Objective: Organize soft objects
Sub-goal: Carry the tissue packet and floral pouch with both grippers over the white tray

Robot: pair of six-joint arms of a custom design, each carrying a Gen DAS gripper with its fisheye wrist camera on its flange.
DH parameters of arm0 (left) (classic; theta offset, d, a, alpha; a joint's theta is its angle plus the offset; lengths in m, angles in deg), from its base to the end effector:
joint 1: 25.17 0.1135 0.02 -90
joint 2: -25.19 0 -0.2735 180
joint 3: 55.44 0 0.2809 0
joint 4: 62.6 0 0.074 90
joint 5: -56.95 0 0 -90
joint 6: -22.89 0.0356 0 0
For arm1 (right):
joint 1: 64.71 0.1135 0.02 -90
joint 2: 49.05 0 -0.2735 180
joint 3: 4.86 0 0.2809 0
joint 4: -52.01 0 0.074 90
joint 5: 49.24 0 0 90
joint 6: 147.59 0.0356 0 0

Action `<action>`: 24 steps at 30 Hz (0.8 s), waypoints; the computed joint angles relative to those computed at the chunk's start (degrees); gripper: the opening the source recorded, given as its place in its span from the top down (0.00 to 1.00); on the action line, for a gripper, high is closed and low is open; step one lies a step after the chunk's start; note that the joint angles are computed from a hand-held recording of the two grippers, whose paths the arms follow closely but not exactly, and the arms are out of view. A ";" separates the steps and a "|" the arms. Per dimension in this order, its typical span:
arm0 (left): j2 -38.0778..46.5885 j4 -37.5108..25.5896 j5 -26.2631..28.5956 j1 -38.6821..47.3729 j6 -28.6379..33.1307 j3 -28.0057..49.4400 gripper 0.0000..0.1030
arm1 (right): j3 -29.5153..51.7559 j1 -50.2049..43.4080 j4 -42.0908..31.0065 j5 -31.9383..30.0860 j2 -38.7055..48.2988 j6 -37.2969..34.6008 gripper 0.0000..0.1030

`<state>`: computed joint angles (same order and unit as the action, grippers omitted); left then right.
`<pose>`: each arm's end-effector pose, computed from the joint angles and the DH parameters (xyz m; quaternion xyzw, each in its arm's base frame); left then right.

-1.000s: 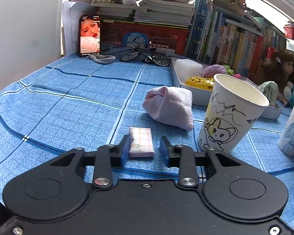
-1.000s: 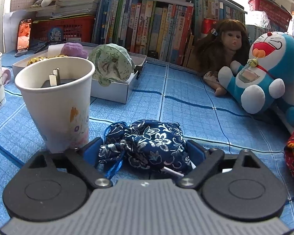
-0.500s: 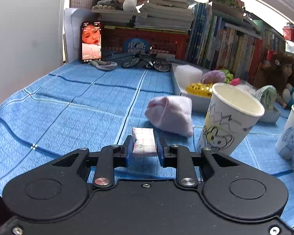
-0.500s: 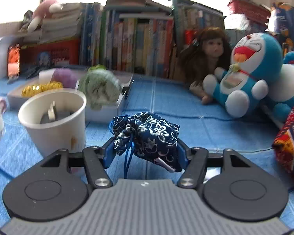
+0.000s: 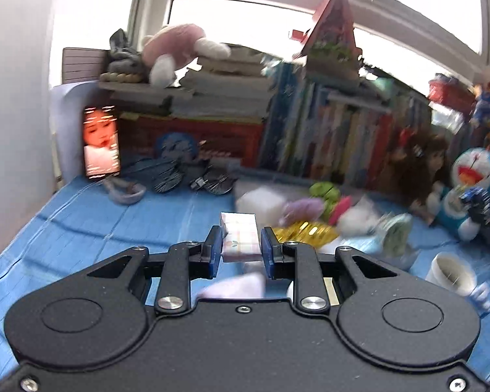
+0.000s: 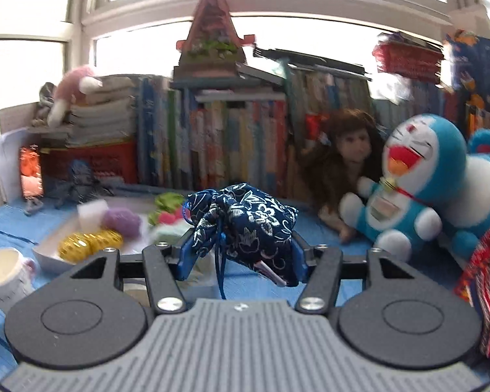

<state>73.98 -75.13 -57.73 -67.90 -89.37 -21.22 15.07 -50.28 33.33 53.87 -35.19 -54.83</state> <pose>0.1617 -0.1291 0.2001 0.0384 0.8399 -0.1201 0.5278 0.1374 0.0270 0.1850 -0.0078 0.7786 0.0047 0.6274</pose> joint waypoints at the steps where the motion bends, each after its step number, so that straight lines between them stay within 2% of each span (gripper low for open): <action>1: 0.90 0.12 1.70 0.94 0.19 1.39 0.77 | 1.01 1.19 0.96 0.37 1.98 0.09 0.41; 7: 9.81 -0.36 9.14 4.85 3.40 10.74 0.77 | 7.80 7.31 6.31 1.44 15.08 2.09 0.41; 13: 22.67 -1.12 16.40 8.06 2.95 19.31 0.77 | 13.92 10.59 9.96 0.44 26.17 5.52 0.41; 17: 32.20 -0.71 17.96 9.33 2.56 24.96 0.77 | 18.39 11.67 13.16 -1.20 35.09 8.39 0.41; 20: 38.21 -1.12 17.10 9.56 3.79 29.02 0.77 | 23.35 12.73 14.43 -1.69 43.05 10.55 0.41; 24: 45.30 -3.55 19.54 11.22 4.86 35.32 0.77 | 28.49 13.17 15.48 -2.69 51.04 13.13 0.41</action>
<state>119.28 -78.68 -38.18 -56.68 -84.51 14.10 43.56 -37.12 48.80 51.19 15.85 -41.69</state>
